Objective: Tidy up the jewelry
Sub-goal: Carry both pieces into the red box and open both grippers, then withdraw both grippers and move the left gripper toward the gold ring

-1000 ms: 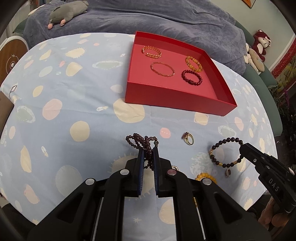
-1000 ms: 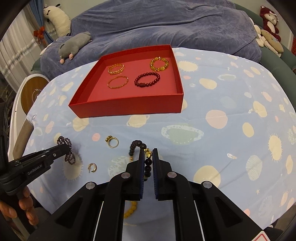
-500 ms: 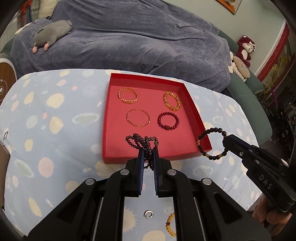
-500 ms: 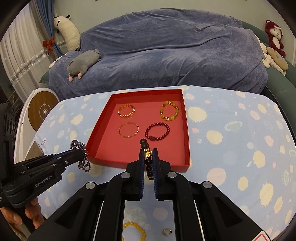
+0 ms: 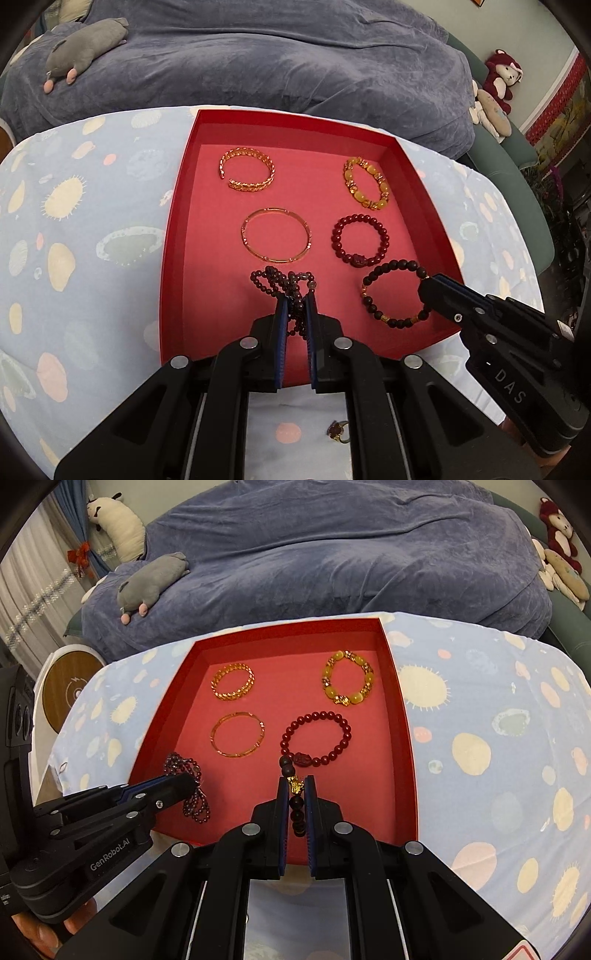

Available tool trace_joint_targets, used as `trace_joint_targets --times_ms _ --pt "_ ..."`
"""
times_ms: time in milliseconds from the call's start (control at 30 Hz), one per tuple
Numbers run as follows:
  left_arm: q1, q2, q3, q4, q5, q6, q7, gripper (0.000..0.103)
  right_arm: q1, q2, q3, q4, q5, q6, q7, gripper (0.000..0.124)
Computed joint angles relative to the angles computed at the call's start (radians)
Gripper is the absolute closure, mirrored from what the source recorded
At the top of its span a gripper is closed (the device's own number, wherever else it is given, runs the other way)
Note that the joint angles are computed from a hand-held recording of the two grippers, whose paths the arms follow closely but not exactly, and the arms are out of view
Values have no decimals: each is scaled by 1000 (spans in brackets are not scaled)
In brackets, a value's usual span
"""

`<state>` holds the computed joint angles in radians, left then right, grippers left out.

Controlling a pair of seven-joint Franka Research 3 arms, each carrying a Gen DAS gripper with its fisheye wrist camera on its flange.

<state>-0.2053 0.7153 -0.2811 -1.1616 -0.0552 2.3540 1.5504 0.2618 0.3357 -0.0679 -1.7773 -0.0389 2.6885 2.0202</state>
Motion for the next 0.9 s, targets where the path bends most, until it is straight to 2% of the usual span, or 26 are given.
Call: trace_joint_targets --times_ms 267,400,433,500,533,667,900 --pt "-20 41 28 38 46 -6 -25 94 0 20 -23 -2 -28 -5 22 115" --pt "-18 35 31 19 53 25 -55 92 17 14 -44 -13 -76 11 62 112" --pt "-21 25 38 1 62 47 -70 89 16 11 -43 -16 -79 15 65 111" --pt "-16 14 36 -17 67 72 -79 68 23 -1 -50 -29 -99 25 88 108" --pt "-19 7 41 -22 75 76 -92 65 24 -6 -50 -34 -106 28 96 105" --pt "-6 -18 33 -50 72 88 -110 63 27 -39 -51 -64 -137 41 126 102" --pt "25 -130 24 -205 67 158 -121 63 30 -117 -35 -149 -197 50 178 102"
